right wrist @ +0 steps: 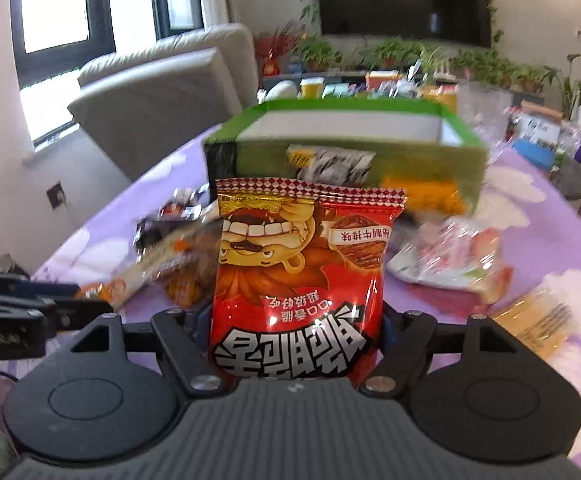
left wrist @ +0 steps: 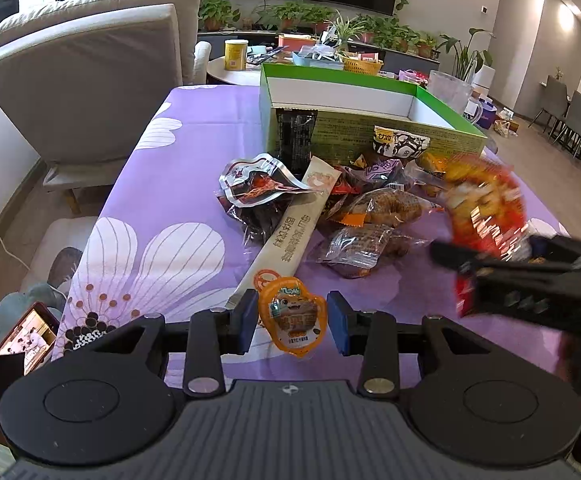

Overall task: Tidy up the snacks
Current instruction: 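Carry the jelly cup and red bag into the green box with both tools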

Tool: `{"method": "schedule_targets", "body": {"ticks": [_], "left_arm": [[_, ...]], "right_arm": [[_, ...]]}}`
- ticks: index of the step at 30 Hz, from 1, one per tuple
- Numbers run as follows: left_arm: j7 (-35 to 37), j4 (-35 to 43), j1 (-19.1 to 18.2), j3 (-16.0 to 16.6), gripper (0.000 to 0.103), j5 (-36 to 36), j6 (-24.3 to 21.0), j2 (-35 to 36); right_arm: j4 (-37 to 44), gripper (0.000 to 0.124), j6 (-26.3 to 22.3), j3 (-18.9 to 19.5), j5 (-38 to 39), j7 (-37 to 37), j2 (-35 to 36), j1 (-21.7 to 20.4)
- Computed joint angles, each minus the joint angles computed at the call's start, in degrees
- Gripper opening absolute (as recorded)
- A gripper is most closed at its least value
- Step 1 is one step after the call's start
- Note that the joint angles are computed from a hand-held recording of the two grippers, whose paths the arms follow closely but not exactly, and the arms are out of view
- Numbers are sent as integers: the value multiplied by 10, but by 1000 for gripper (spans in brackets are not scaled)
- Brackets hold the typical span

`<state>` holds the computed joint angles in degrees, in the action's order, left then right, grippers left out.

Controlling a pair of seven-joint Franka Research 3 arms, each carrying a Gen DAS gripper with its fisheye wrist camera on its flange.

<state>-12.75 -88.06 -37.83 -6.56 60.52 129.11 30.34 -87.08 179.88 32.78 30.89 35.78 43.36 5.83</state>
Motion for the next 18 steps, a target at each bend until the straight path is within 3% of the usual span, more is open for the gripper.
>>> {"method": "schedule_targets", "body": {"ticks": [3, 6, 11, 18], "left_arm": [[4, 9, 0, 0, 35, -3, -2, 4], [12, 20, -1, 3, 35, -1, -5, 7], [24, 53, -7, 15, 35, 22, -16, 17], [60, 125, -4, 31, 35, 23, -15, 57]], "right_arm": [[-12, 57, 31, 63, 0, -32, 6, -49], [3, 57, 48, 92, -20, -34, 22, -65], [78, 57, 59, 72, -67, -3, 61, -34], [192, 57, 39, 55, -110, 19, 118, 1]]}}
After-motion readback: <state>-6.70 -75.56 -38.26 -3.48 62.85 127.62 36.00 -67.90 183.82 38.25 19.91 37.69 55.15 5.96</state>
